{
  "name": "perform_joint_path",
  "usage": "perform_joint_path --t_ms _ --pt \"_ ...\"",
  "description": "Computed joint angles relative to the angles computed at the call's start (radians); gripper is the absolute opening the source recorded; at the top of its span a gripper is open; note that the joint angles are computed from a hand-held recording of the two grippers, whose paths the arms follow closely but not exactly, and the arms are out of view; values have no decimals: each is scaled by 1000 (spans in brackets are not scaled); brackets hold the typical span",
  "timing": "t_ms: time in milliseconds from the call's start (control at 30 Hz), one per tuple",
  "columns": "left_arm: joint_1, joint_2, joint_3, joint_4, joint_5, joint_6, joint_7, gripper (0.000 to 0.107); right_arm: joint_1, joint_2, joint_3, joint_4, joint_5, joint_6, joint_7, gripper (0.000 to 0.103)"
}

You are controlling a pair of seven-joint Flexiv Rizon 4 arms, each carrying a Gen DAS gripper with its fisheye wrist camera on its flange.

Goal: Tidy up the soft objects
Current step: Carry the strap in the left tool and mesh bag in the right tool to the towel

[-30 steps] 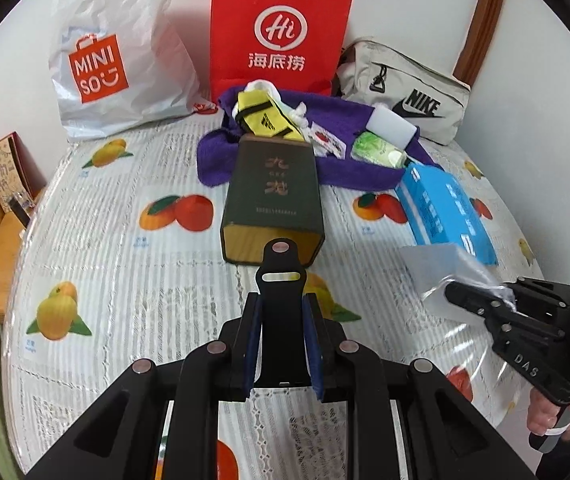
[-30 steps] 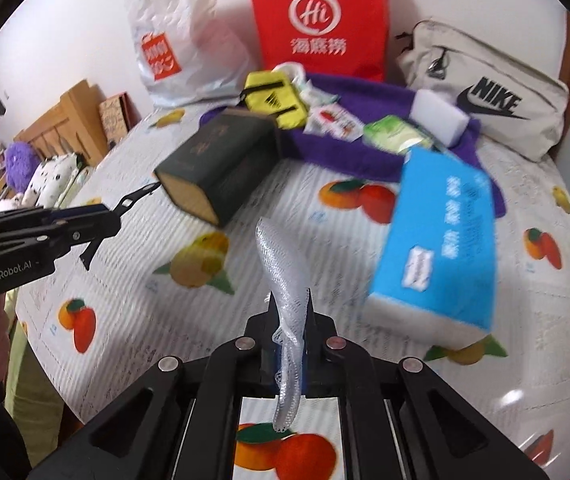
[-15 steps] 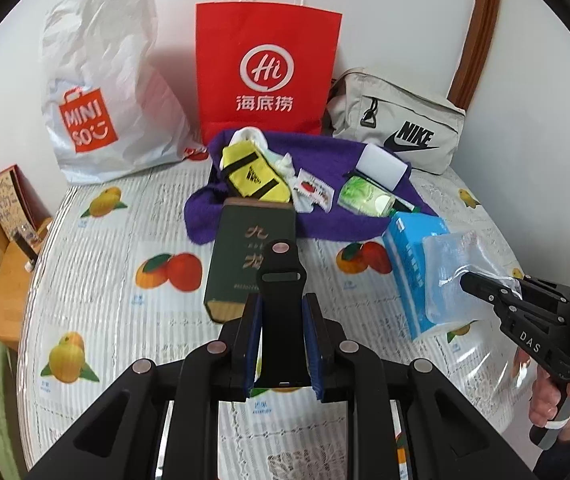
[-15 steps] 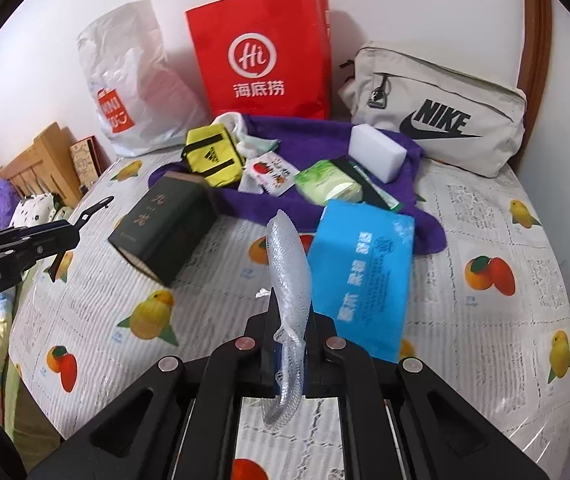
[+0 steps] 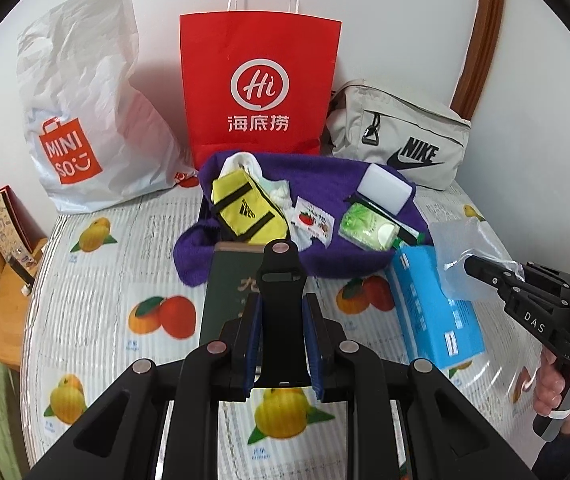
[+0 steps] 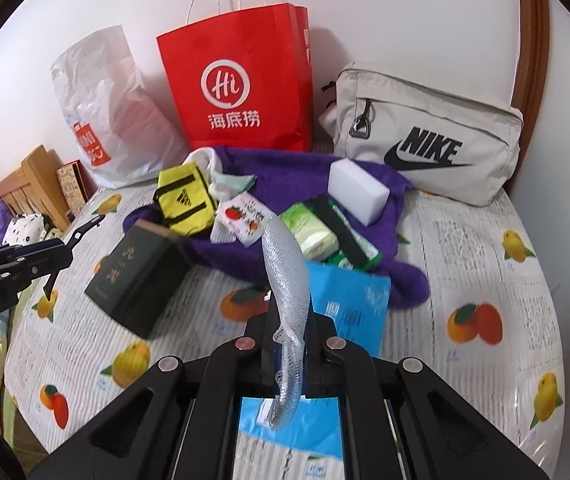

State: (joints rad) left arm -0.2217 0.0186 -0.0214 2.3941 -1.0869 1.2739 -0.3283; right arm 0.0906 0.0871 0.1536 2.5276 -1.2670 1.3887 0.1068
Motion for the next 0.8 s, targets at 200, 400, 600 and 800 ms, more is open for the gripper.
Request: perform_joint_path --t_ms 200,400,600,800 --pt "5 -44 -18 -52 -9 11 -1 20 -33 -51 -44 -47 -96 55 39 6" --pt "28 -105 -39 -120 12 -10 -23 20 -62 -110 -82 -104 -193 106 92 6" --pt "53 -159 -65 -175 16 -36 -36 20 -109 -183 -111 -179 -342 180 201 6" --pt "67 -211 -90 -223 38 -32 -49 20 -141 -252 -96 -243 -367 194 199 6"
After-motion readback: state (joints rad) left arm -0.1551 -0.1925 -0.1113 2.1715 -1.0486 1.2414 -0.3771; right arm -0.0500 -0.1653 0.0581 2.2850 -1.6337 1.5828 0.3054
